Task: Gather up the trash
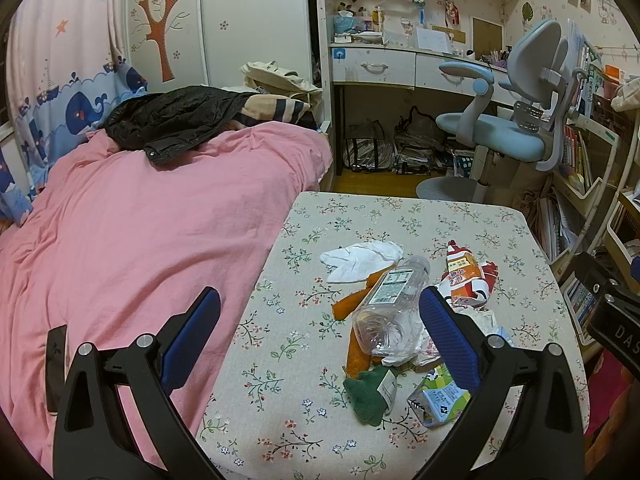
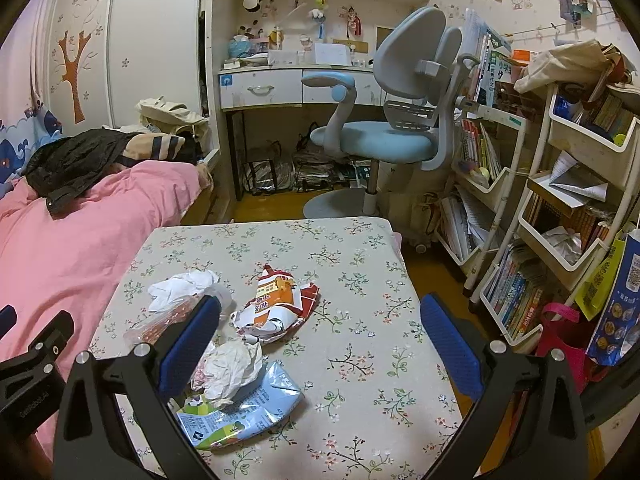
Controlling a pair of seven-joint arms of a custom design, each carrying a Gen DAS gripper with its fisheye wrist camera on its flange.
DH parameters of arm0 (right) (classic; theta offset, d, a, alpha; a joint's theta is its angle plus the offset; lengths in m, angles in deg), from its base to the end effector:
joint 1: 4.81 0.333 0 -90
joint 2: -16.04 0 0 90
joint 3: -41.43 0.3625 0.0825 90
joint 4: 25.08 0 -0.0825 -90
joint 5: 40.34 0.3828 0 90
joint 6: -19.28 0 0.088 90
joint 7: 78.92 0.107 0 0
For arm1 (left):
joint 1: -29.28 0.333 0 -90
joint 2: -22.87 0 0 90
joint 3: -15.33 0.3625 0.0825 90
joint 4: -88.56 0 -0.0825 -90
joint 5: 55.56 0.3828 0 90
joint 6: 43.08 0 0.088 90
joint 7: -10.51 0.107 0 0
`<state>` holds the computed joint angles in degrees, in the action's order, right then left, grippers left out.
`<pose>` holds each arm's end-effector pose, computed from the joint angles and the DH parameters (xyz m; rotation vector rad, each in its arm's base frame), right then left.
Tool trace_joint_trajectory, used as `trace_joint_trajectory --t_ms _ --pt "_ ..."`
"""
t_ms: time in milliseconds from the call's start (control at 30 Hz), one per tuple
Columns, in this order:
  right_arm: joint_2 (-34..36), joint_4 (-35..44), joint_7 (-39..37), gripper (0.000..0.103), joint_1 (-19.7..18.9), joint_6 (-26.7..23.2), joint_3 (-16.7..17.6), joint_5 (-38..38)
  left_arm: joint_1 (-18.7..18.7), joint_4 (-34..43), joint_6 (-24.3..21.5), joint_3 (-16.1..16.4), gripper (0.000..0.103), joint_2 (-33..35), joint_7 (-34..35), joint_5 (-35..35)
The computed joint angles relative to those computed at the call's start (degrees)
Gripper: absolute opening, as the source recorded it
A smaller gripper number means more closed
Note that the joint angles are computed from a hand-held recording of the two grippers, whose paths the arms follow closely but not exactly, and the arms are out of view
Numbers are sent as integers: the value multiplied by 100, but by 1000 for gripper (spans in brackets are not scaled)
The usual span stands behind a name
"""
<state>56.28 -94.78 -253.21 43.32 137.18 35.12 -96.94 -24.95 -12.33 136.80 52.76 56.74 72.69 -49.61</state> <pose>0.6041 0.5182 0.4375 -1.2601 2.0598 -1.0920 0.6625 -0.3125 0.4288 -1.5247 1.7986 -0.8674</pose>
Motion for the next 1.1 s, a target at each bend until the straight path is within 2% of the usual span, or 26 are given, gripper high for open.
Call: trace_joint_trajectory --t_ms 1100 --pt "121 177 -122 96 17 -67 -27 71 70 -113 29 -47 96 -43 89 11"
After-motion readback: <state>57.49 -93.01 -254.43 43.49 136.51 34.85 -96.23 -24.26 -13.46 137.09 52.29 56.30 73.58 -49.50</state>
